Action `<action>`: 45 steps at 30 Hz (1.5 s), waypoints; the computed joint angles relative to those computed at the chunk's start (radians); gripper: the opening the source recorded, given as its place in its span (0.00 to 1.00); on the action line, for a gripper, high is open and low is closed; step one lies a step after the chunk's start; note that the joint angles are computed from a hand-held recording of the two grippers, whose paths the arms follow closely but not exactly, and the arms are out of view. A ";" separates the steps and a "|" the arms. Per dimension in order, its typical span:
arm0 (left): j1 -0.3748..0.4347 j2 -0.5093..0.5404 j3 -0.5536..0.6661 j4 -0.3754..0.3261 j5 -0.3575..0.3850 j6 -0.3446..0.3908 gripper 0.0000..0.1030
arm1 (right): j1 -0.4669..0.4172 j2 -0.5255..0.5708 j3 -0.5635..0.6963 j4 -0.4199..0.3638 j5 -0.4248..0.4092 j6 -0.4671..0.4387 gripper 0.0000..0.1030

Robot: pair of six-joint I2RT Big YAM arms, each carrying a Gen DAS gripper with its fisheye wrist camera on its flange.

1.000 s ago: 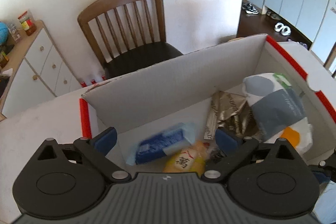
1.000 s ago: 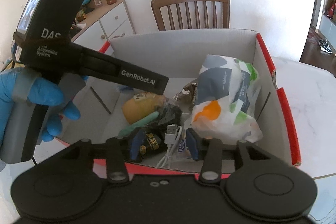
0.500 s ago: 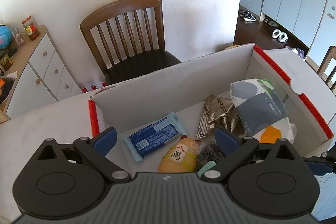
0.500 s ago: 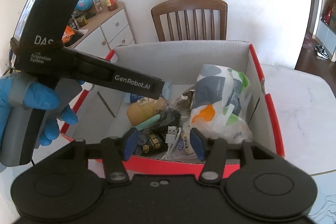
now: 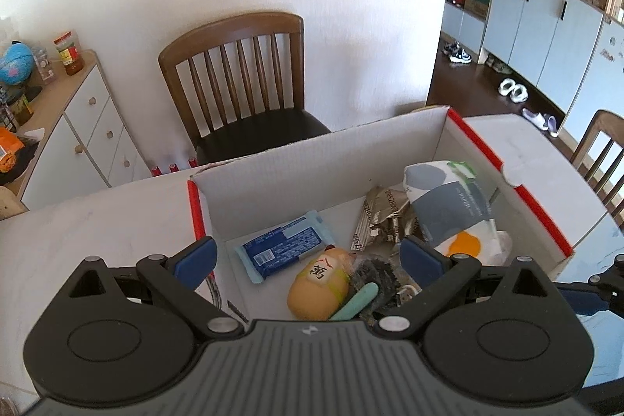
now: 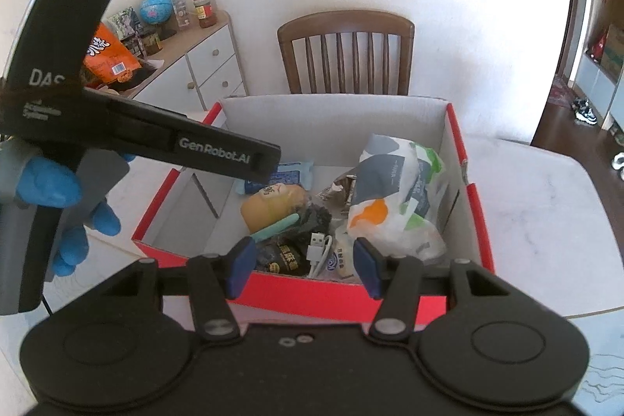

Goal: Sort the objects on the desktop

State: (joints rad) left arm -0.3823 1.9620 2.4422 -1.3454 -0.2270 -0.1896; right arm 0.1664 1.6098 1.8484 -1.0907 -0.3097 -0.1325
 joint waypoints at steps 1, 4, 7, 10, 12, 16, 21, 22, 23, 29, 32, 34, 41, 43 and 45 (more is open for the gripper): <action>0.000 -0.012 -0.013 0.005 0.005 -0.005 0.98 | 0.000 -0.005 -0.003 0.000 0.003 0.001 0.54; -0.004 -0.043 -0.051 0.016 0.005 -0.005 0.98 | 0.000 -0.025 -0.016 0.003 0.014 0.002 0.55; -0.007 -0.084 -0.106 0.038 -0.004 -0.014 0.98 | 0.002 -0.043 -0.027 0.005 0.023 0.007 0.56; -0.010 -0.124 -0.154 0.056 -0.002 -0.021 0.98 | 0.005 -0.061 -0.038 0.006 0.034 0.010 0.56; -0.013 -0.159 -0.197 0.081 -0.012 -0.026 0.98 | 0.006 -0.075 -0.046 0.007 0.039 0.009 0.57; -0.012 -0.231 -0.282 0.124 0.002 -0.055 0.98 | 0.009 -0.103 -0.063 0.011 0.058 -0.001 0.59; -0.014 -0.302 -0.368 0.163 0.004 -0.065 0.98 | 0.007 -0.142 -0.090 0.017 0.053 -0.016 0.63; -0.016 -0.317 -0.385 0.170 0.003 -0.069 0.98 | 0.004 -0.150 -0.096 0.019 0.046 -0.014 0.64; -0.016 -0.330 -0.402 0.177 0.005 -0.072 0.98 | 0.003 -0.157 -0.101 0.022 0.043 -0.012 0.64; -0.027 -0.394 -0.479 0.205 0.000 -0.072 0.98 | -0.001 -0.191 -0.126 0.038 0.050 -0.035 0.68; -0.033 -0.422 -0.512 0.217 0.000 -0.078 0.98 | -0.002 -0.211 -0.143 0.047 0.055 -0.056 0.70; -0.036 -0.444 -0.539 0.232 0.001 -0.086 0.98 | -0.002 -0.223 -0.152 0.048 0.061 -0.070 0.72; -0.062 -0.514 -0.624 0.272 -0.035 -0.096 1.00 | -0.009 -0.274 -0.201 0.076 0.063 -0.084 0.89; -0.067 -0.531 -0.644 0.276 -0.037 -0.107 1.00 | -0.014 -0.288 -0.217 0.085 0.059 -0.082 0.92; -0.074 -0.546 -0.661 0.274 -0.044 -0.116 1.00 | -0.019 -0.302 -0.231 0.087 0.057 -0.082 0.93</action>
